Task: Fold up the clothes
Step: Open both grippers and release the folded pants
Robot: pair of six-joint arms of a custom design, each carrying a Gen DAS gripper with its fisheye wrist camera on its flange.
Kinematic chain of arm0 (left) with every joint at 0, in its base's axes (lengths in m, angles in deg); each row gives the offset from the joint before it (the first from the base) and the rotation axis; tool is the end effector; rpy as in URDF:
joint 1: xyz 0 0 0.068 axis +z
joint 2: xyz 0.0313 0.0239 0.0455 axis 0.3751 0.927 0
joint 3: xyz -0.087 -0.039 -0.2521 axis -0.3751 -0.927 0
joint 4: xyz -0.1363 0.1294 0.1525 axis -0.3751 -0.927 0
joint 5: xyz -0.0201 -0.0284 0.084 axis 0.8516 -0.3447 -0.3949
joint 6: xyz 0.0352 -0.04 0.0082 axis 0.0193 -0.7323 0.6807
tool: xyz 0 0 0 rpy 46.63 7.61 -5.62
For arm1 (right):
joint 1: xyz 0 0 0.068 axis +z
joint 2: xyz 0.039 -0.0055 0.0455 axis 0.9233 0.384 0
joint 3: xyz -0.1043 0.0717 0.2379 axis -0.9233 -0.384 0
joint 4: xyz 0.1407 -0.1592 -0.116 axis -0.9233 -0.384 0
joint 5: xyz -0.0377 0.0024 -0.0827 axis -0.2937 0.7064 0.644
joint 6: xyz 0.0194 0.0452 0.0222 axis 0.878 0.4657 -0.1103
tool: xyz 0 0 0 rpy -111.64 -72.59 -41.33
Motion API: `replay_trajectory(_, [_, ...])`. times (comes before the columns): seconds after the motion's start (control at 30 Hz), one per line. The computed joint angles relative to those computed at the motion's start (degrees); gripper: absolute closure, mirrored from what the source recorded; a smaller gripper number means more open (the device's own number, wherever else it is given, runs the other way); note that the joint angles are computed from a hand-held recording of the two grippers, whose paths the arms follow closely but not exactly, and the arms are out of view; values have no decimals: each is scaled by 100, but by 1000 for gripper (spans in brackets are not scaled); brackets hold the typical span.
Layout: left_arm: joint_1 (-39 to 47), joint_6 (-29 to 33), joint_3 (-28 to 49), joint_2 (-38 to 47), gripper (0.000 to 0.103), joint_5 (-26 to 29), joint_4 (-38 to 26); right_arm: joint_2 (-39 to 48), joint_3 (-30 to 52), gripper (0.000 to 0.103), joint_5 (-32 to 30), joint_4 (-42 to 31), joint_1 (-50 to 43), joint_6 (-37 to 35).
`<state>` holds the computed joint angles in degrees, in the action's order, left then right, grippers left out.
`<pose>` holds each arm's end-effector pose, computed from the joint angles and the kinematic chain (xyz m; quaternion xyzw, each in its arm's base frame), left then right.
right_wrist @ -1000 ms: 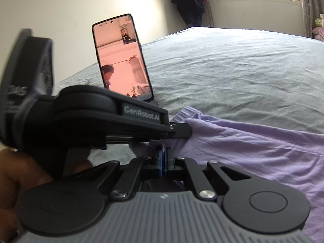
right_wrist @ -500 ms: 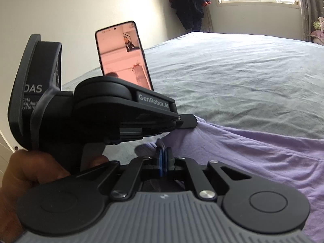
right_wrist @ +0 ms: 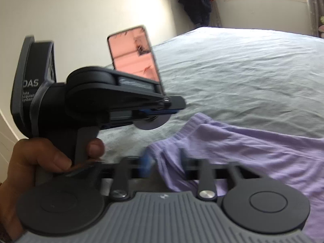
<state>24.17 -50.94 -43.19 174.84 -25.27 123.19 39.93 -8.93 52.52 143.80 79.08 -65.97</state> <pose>0.2025 -0.0027 0.0917 -0.1529 0.8378 -0.2398 0.4660 0.2140 0.0620 0.0759 -0.2035 0.8425 0.2675 0.4209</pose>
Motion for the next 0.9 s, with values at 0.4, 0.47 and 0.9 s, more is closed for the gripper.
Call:
replay_trajectory(0.4, [-2524, 173, 206, -450, 40, -1572, -473, -1289, 587, 48, -1430, -4442, -3975, -3422])
replay_trajectory(0.47, [-3003, 214, 313, -387, 37, -1875, -547, -1177, 964, 48, -1526, -5197, -4629, -3968])
replay_trajectory(0.9, [-4938, 1360, 1006, 1089, 18, -2749, -262, 906, 3658, 48, -1767, -8550, -6530, -5242])
